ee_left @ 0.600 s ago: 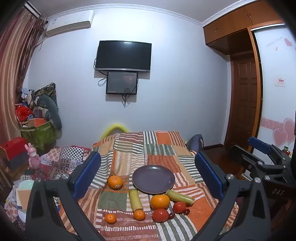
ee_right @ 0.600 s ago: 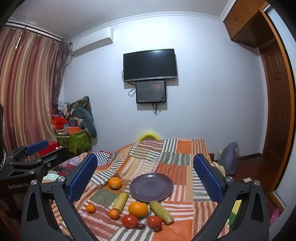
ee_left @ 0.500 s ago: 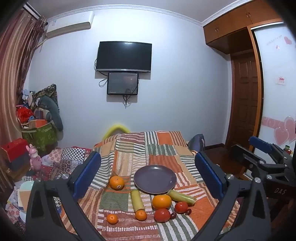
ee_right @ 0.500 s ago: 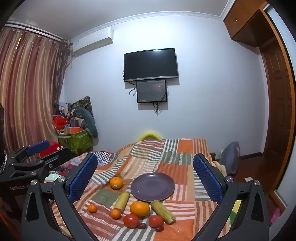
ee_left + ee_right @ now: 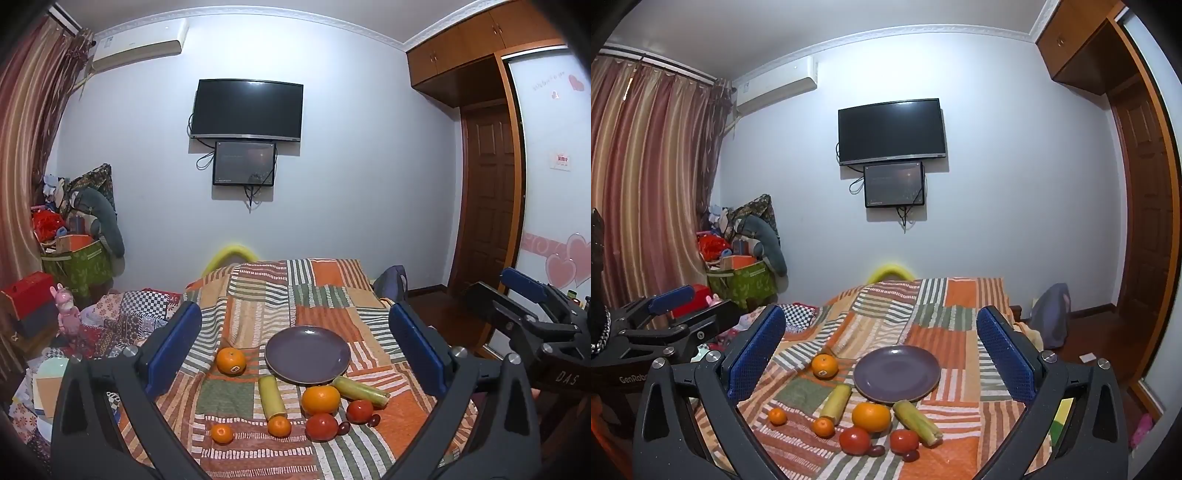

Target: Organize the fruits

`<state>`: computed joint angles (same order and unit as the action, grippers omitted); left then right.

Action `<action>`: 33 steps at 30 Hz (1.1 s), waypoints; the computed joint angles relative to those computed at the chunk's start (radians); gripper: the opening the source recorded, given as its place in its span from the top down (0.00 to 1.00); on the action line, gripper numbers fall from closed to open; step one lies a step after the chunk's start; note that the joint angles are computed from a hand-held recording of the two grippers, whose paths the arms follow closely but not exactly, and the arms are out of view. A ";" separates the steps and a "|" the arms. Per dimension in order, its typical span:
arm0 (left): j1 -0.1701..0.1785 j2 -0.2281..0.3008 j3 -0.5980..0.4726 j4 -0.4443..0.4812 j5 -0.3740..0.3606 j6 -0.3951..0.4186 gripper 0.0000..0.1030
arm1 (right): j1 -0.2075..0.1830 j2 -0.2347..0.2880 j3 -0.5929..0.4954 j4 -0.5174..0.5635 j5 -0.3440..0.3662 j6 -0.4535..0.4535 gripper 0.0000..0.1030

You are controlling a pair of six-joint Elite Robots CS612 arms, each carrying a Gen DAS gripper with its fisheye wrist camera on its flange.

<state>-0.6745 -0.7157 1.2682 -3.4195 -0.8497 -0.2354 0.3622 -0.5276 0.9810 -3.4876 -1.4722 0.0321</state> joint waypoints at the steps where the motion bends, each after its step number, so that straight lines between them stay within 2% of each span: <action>1: 0.000 0.000 0.000 -0.002 0.000 0.002 0.00 | 0.000 -0.001 0.002 -0.001 0.000 0.001 0.00; 33: -0.004 0.001 -0.003 -0.002 -0.005 0.006 0.00 | 0.002 0.000 0.002 -0.014 -0.019 0.005 0.00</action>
